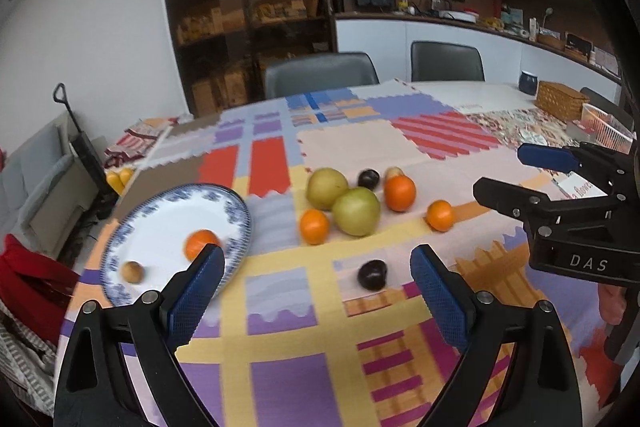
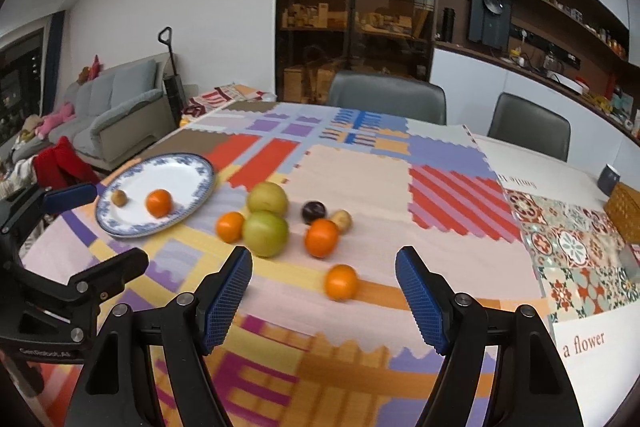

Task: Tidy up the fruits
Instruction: 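Move both open tools back toward the fruit cluster, then grasp the dark plum with the left tool while the right tool grasps an orange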

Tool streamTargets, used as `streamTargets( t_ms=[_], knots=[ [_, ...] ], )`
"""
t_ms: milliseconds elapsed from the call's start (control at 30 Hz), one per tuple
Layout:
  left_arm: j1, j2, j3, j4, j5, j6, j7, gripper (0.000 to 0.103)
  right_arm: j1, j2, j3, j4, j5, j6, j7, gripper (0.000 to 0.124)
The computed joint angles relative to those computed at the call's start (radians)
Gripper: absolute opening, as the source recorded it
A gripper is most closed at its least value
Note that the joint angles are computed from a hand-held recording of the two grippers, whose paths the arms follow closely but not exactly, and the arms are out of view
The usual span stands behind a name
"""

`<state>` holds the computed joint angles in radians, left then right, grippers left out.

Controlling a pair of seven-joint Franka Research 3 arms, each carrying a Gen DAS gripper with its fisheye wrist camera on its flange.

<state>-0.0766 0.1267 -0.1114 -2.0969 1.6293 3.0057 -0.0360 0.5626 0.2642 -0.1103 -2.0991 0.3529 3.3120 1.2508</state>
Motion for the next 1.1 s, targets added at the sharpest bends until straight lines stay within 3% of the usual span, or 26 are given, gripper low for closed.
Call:
streamTargets(
  t_ms=[100, 233, 367, 467, 533, 567, 800, 867, 1100],
  knots=[
    [-0.006, 0.046, 0.0, 0.027, -0.068, 0.007, 0.074, 0.095, -0.008, 0.014, -0.009, 0.009, 0.003, -0.019, 0.006, 0.075],
    [-0.023, 0.096, 0.013, 0.053, -0.154, 0.02, 0.161, 0.095, -0.105, 0.039, 0.072, 0.033, -0.023, -0.056, 0.016, 0.075],
    [-0.055, 0.14, 0.041, 0.092, -0.094, 0.021, 0.107, 0.09, -0.138, 0.075, 0.093, 0.068, -0.053, -0.088, 0.029, 0.075],
    [-0.058, 0.167, 0.039, 0.101, -0.187, 0.018, 0.208, 0.085, -0.164, 0.098, 0.119, 0.086, -0.07, -0.101, 0.033, 0.075],
    [-0.058, 0.183, 0.038, 0.102, -0.287, 0.024, 0.3, 0.08, -0.117, 0.116, 0.06, 0.1, -0.115, -0.111, 0.091, 0.074],
    [-0.047, 0.193, 0.029, 0.101, -0.36, 0.037, 0.368, 0.076, -0.122, 0.125, 0.068, 0.112, -0.087, -0.126, 0.071, 0.074],
    [0.077, 0.242, -0.112, 0.083, -0.791, 0.062, 0.744, 0.051, -0.233, 0.18, 0.175, 0.195, -0.066, -0.234, 0.081, 0.06],
    [0.083, 0.247, -0.123, 0.079, -0.845, 0.062, 0.795, 0.045, -0.26, 0.194, 0.206, 0.213, -0.051, -0.25, 0.071, 0.057],
    [0.074, 0.25, -0.126, 0.062, -0.977, 0.076, 0.92, 0.026, -0.25, 0.224, 0.193, 0.254, -0.058, -0.293, 0.088, 0.048]
  ],
)
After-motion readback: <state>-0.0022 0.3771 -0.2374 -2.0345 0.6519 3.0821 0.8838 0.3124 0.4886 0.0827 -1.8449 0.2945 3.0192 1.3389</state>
